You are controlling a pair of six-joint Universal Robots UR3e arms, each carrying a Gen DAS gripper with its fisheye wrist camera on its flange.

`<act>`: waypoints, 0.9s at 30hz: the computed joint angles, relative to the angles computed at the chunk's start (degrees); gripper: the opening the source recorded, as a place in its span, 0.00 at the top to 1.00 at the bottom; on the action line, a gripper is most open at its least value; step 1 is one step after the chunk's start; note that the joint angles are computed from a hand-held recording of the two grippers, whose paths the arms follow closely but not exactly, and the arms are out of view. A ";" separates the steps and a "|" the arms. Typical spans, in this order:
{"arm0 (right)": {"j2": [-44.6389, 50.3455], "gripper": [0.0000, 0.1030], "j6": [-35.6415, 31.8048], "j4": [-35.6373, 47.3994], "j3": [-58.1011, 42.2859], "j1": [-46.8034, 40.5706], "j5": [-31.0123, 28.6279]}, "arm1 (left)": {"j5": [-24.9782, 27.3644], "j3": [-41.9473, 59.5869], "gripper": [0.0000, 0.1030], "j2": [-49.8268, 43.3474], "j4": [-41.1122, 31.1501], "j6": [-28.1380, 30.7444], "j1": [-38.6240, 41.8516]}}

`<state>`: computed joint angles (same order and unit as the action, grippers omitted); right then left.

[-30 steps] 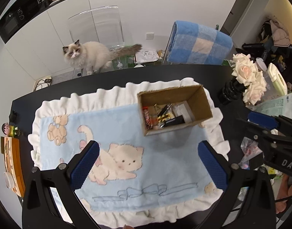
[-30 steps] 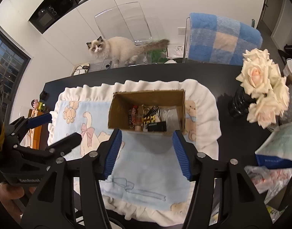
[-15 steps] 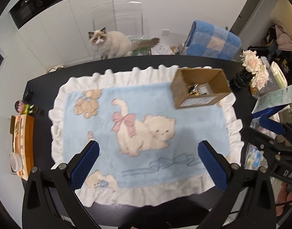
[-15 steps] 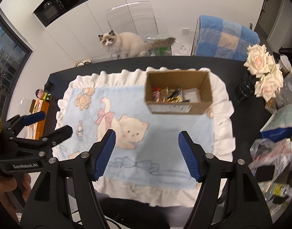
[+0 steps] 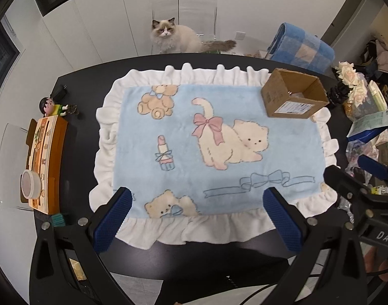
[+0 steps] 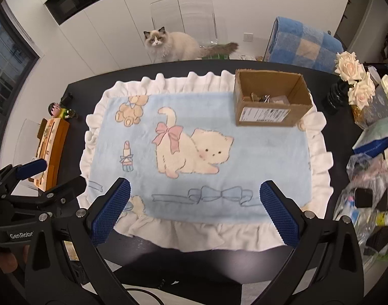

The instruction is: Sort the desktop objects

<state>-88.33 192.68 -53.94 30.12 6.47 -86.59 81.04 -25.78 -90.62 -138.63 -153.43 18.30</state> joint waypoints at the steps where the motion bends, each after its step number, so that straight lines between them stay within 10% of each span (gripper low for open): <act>1: 0.36 0.00 2.01 -0.52 0.02 2.14 -1.09 | -0.40 -1.65 0.00 1.39 0.07 1.55 1.59; 27: -2.13 0.00 18.95 -3.07 6.34 18.57 -10.37 | -11.98 -8.04 0.00 15.65 -15.26 30.01 27.90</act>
